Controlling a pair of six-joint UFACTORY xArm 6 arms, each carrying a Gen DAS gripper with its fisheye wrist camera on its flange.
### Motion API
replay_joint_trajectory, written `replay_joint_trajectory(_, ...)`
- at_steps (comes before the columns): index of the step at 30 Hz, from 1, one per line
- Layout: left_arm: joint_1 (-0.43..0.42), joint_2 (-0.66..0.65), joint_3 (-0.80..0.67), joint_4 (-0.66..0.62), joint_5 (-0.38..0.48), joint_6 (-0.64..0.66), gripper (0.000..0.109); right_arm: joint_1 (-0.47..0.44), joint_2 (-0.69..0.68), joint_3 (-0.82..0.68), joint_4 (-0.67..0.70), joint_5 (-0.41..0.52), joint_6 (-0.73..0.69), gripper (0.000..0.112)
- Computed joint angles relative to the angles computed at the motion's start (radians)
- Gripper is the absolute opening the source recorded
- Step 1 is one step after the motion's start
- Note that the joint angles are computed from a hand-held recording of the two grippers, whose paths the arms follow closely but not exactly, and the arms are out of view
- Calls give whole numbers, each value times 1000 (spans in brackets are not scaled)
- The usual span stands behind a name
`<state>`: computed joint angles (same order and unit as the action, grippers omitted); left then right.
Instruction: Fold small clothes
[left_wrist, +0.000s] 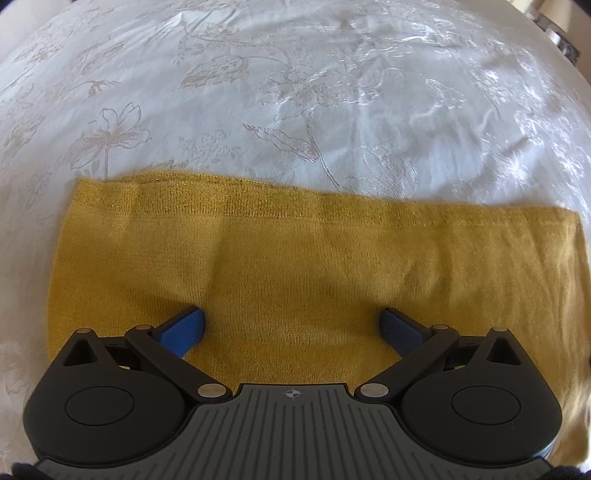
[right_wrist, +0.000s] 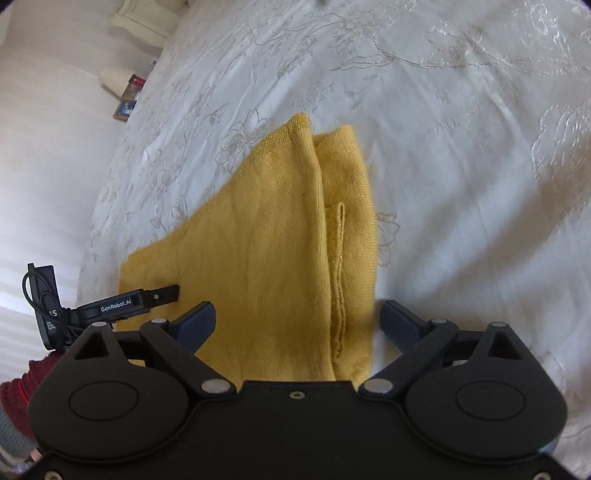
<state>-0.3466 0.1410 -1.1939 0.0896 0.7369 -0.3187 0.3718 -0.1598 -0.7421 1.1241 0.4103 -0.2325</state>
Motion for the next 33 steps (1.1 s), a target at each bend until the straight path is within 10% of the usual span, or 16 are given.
replay_joint_trajectory(13, 10, 158, -222, 3, 96, 35, 102, 9, -17, 16, 19, -8, 43, 103)
replay_joint_trajectory(20, 1, -66, 13, 15, -44, 9, 101, 12, -27, 24, 45, -8, 8, 102)
replay_joint_trajectory(33, -36, -224, 247, -98, -3, 114, 102, -9, -22, -37, -337, 84, 297, 30)
